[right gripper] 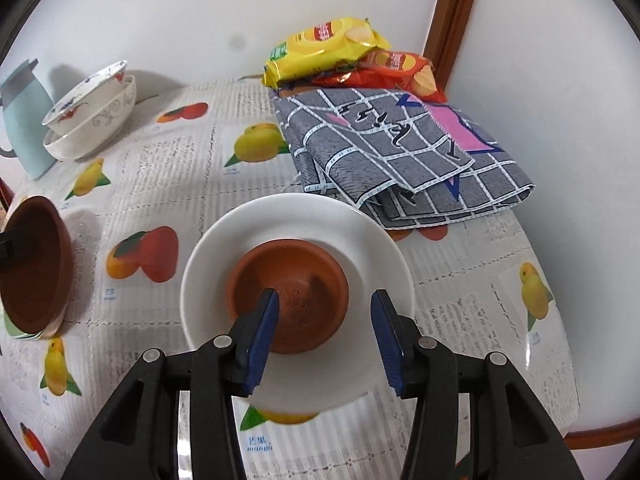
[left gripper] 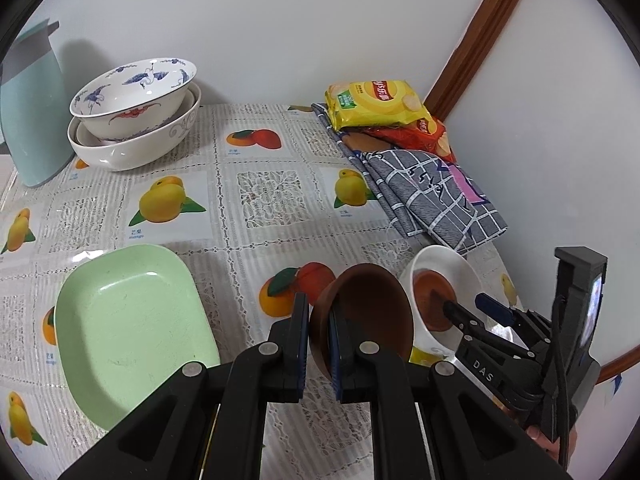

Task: Organize plates and bowls
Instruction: 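Open the right gripper to release the brown bowl inside the white bowl, then carry the brown bowl in the left gripper into the white bowl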

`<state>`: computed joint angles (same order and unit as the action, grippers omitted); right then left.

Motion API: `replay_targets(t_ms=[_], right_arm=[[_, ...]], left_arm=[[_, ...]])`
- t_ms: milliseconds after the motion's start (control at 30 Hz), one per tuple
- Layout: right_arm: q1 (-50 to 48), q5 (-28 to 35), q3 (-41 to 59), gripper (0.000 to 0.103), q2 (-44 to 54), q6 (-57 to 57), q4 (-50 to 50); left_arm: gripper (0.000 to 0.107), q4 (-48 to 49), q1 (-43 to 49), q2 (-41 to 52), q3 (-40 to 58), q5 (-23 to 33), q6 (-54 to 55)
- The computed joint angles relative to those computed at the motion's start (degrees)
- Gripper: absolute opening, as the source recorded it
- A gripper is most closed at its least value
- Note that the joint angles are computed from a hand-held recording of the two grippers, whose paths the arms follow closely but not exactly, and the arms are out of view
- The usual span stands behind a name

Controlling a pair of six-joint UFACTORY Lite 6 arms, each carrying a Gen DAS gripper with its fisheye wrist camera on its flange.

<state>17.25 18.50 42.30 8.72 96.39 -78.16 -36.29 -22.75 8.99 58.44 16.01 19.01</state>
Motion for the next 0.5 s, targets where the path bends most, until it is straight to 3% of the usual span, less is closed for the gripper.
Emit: replay_targets(t_ms=[233,500], right_arm=[[0.83,1.11,-8.02,0.047,-12.6,-1.95,2.52],[0.3,2.88,-17.03,0.048,-28.39,-11.57,13.2]], left_arm=[[0.009,10.95,-4.06,-3.53,-1.49,-0.69,-12.74],[0.009,23.54,-9.47,-7.25,-2.96,-0.85,-27.54]])
